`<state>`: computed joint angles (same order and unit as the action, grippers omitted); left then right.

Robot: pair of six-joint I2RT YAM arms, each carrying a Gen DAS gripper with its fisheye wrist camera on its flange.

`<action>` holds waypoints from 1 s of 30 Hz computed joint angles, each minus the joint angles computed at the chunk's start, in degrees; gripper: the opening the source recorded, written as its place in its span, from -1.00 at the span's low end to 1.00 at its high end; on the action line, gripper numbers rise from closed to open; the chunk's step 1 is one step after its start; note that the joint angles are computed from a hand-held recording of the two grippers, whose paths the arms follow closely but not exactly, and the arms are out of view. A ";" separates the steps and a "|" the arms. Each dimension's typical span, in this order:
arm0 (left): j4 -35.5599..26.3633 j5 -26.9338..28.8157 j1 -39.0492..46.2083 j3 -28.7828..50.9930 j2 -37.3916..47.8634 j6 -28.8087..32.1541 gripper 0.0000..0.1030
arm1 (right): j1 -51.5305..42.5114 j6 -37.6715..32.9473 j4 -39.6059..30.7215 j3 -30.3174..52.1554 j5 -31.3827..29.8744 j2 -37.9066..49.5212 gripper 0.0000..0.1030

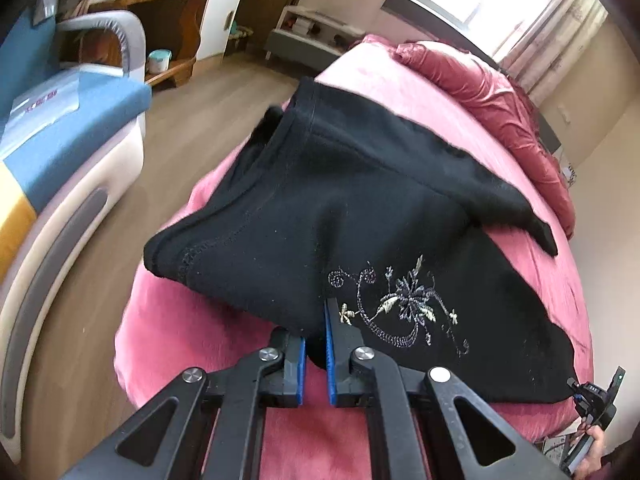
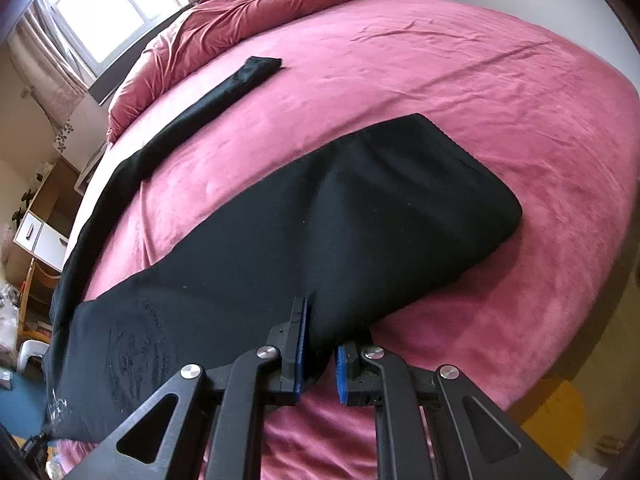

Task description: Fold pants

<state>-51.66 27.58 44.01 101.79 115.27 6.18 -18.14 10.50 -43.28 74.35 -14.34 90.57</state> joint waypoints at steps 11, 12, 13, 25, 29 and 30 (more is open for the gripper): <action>-2.99 -2.12 -0.57 0.86 0.98 1.80 -0.84 | -4.12 -2.47 -2.57 -2.50 0.81 -0.79 -0.77; -3.00 -2.63 -0.86 0.67 1.14 1.60 -0.84 | -3.84 -2.08 -2.52 -2.49 1.49 -0.40 -0.74; -2.68 -3.40 -1.23 0.20 1.04 1.39 -0.82 | -3.47 -1.88 -2.11 -2.59 2.06 -0.19 -0.73; -3.69 -8.50 -2.39 -1.14 -0.67 2.01 -0.56 | -4.03 -3.53 -7.04 0.01 5.23 -4.38 0.26; -5.83 -8.33 -1.14 -1.15 -2.10 3.12 -0.56 | -3.25 -6.31 -8.03 -1.33 6.44 -9.67 0.27; -6.48 -8.92 -1.02 -0.97 -2.50 3.19 -0.56 | -2.72 -6.74 -7.99 -1.11 6.05 -10.36 0.27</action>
<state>-58.13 18.65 43.00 100.82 112.77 9.37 -20.86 3.76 -51.27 73.24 -8.29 80.21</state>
